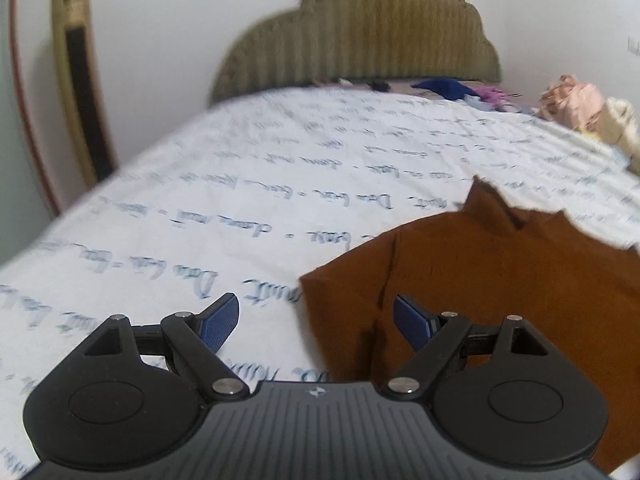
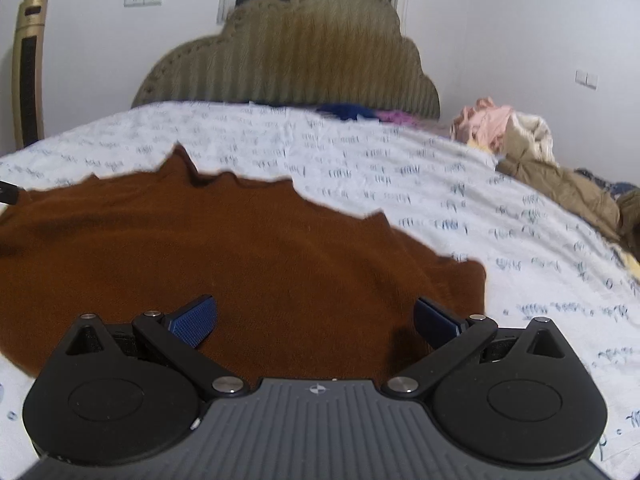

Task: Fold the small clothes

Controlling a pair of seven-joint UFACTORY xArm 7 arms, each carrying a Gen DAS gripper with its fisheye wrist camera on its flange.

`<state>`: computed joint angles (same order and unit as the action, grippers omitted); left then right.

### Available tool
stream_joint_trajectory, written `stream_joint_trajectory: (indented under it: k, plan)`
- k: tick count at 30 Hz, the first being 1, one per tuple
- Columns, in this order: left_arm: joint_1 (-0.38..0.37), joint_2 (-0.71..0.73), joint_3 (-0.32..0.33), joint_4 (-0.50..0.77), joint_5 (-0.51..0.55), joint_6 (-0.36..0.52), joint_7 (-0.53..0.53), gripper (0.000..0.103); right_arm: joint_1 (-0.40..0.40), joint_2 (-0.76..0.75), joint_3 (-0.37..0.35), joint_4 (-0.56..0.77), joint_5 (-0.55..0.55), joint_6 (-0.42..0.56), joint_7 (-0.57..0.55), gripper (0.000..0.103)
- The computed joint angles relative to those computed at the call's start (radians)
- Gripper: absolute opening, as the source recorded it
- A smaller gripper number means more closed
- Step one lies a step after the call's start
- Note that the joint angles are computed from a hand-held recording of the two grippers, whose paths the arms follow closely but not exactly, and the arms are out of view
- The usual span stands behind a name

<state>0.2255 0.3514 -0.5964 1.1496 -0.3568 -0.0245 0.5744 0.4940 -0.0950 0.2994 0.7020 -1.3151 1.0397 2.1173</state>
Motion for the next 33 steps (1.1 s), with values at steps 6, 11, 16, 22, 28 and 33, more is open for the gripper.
stream_joint_trajectory:
  k: [6,11,16,22,28,33]
  plan:
    - [-0.106,0.126,0.086,0.255,0.021,0.294,-0.034,0.084,0.005,-0.03,0.02,0.025,-0.071,-0.024,-0.015,0.103]
    - [-0.358,0.186,0.329,0.355,0.145,0.307,-0.158,0.057,0.021,-0.009,0.026,0.056,-0.077,-0.016,-0.062,0.103]
    - [-0.387,0.179,0.351,0.351,0.137,0.304,-0.176,0.003,0.019,-0.012,0.013,0.055,-0.071,-0.074,-0.044,0.103]
    - [-0.461,0.192,0.47,0.373,0.246,0.251,-0.322,0.0,0.024,0.007,0.018,0.06,-0.082,-0.074,-0.017,0.103]
    - [-0.254,0.126,0.265,0.293,0.111,0.257,-0.136,0.005,0.037,0.023,0.016,0.086,-0.08,-0.076,-0.052,0.103]
    - [-0.125,0.109,0.182,0.308,-0.094,0.403,0.032,0.065,0.082,0.075,0.044,0.164,-0.072,0.022,-0.214,0.103]
